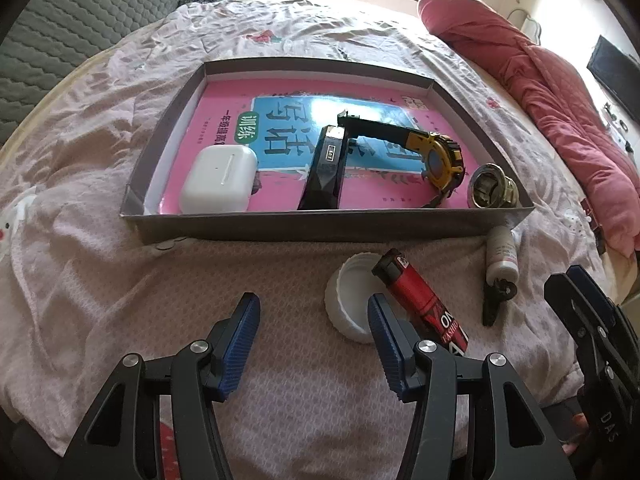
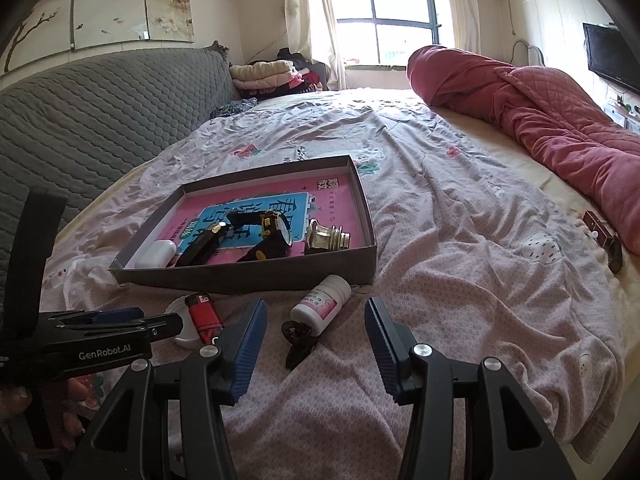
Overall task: Organize rigid objects
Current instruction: 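Withdraw both open tools from the box toward the white lid and pill bottle, then grasp the white round lid with the left tool while the right tool grasps the white pill bottle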
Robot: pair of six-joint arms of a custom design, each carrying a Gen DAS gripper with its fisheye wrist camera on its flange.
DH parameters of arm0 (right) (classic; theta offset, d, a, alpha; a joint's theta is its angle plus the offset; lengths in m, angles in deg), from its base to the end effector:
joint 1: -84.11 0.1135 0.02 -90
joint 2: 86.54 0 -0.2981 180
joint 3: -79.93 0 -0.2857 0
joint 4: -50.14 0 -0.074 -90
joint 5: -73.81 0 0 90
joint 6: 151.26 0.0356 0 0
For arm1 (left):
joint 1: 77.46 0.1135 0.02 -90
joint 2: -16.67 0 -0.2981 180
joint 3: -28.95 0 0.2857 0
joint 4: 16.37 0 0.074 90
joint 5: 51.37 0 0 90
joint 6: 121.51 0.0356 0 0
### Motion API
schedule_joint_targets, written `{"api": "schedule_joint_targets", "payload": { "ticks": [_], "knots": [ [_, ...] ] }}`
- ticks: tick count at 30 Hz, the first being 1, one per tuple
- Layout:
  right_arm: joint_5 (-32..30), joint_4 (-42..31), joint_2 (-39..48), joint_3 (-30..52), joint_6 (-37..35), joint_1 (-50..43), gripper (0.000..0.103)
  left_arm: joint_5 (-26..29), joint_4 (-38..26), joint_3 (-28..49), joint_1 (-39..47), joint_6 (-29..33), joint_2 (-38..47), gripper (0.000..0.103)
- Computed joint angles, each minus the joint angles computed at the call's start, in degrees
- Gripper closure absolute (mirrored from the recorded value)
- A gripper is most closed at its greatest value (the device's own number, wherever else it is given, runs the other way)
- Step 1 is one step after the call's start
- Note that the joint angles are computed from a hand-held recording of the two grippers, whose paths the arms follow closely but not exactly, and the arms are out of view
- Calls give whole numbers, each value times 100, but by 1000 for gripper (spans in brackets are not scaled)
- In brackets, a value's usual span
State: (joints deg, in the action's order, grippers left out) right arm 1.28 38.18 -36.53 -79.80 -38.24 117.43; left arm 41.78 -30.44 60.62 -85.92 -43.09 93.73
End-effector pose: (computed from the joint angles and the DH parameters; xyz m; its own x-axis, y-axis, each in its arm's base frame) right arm 0.1371 0.0774 0.1283 -0.6433 0.0235 -0.7653 -0.0925 0.9898 0.1082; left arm 0.2070 -0.0328 0.1063 -0.8696 -0.0733 -0.4883 0.0000 0.9889 -0.1484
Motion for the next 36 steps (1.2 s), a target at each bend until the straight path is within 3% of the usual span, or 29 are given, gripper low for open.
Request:
{"api": "schedule_joint_targets", "payload": {
  "ticks": [11, 18, 23, 28, 36],
  "knots": [
    [-704, 986, 1257, 90, -225, -854, 53, -179, 426, 134, -273, -25, 542, 46],
    [-791, 1396, 2012, 280, -315, -1062, 53, -179, 525, 245, -545, -42, 718, 66],
    [-985, 1600, 2329, 385, -343, -1127, 53, -175, 560, 277, -567, -78, 785, 67],
    [-1187, 1729, 2652, 500, -271, -1098, 53, -101, 628, 202, -523, -104, 686, 76],
    [-1531, 1804, 3013, 633, -166, -1127, 53, 276, 673, 153, -372, -158, 653, 81]
  ]
}}
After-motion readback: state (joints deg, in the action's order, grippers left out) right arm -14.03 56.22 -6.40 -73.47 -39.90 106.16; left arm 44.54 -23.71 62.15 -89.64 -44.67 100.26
